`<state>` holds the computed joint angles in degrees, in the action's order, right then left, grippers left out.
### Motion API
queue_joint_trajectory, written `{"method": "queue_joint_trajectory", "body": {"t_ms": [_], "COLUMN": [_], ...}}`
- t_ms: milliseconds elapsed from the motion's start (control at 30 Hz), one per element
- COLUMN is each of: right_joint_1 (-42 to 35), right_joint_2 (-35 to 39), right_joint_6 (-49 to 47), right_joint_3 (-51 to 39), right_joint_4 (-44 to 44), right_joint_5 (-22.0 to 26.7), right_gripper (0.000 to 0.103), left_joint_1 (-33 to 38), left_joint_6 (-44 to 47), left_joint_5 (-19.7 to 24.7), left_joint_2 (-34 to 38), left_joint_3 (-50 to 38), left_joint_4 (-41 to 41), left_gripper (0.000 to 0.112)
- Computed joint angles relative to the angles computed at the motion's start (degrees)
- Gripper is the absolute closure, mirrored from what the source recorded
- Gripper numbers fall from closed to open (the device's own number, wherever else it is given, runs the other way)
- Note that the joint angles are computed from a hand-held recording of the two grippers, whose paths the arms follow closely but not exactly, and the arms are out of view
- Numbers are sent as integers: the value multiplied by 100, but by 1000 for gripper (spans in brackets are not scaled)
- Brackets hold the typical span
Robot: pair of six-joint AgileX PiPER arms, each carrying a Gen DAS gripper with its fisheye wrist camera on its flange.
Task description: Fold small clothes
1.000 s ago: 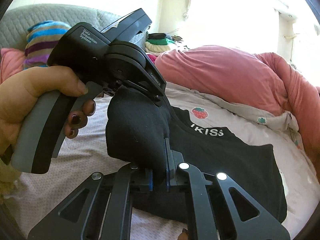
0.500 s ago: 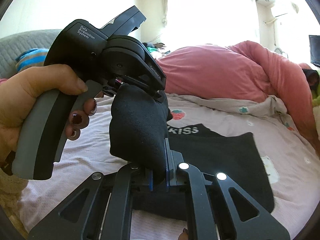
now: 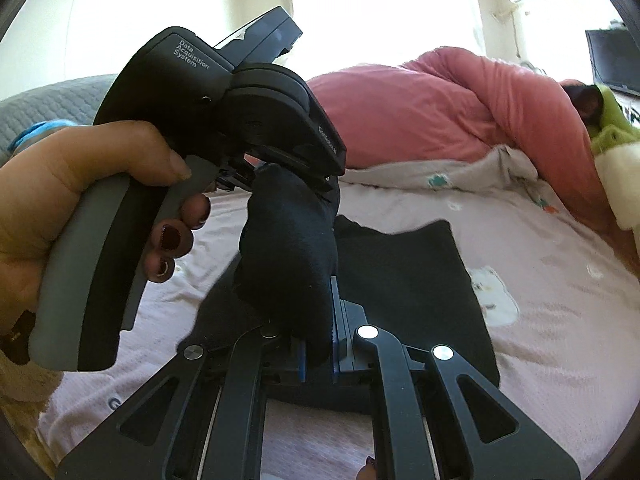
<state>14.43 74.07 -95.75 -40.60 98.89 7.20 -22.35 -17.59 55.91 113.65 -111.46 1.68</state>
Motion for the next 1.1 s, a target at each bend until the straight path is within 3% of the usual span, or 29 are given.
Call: {"method": "queue_joint_trajectory", "body": {"t_ms": [233, 400, 467, 533, 600, 733, 800, 900, 1000, 1033, 1100], "right_joint_1": [-581, -1145, -1465, -1853, -2161, -2520, -2714, -2946, -3059, -3022, -2917], "right_joint_2": [185, 475, 662, 911, 1097, 1208, 1294, 1485, 1858, 2092, 2421], "right_joint_6": [1260, 2031, 2413, 2741, 2875, 3034, 3142, 3265, 3602, 3880, 4257], "right_joint_3": [8, -133, -220, -307, -341, -417, -584, -1015, -1661, -2031, -2530], "right_joint_4": [-1061, -1530, -1727, -1830, -1807, -1888, -2026, -2139, -2341, -2584, -2812], "right_joint_5": [662, 1398, 1825, 2334, 2757, 3380, 3840, 4283, 4739, 4932, 5010], "right_gripper": [96, 95, 92, 88, 83, 73, 63, 40, 35, 27, 27], "left_joint_1": [-305, -415, -279, -101, -11, 99, 161, 261, 274, 262, 255], "left_joint_6": [-258, -266, 28, 360, 371, 37, -170, -342, -390, -424, -364], "left_joint_5": [144, -24, -326, -682, -873, -1362, -1609, -1786, -1893, -1908, -2002], "left_joint_2": [576, 800, 690, 464, 290, -260, -594, -900, -1039, -1071, -1123], "left_joint_3": [-492, -619, -379, 26, 303, 1137, 1658, 2174, 2498, 2582, 2770], "left_joint_4": [120, -18, -644, -1356, -1526, -1095, -788, -419, -199, -107, -82], "left_gripper": [82, 55, 33, 32, 32, 32, 32, 32, 32, 32, 32]}}
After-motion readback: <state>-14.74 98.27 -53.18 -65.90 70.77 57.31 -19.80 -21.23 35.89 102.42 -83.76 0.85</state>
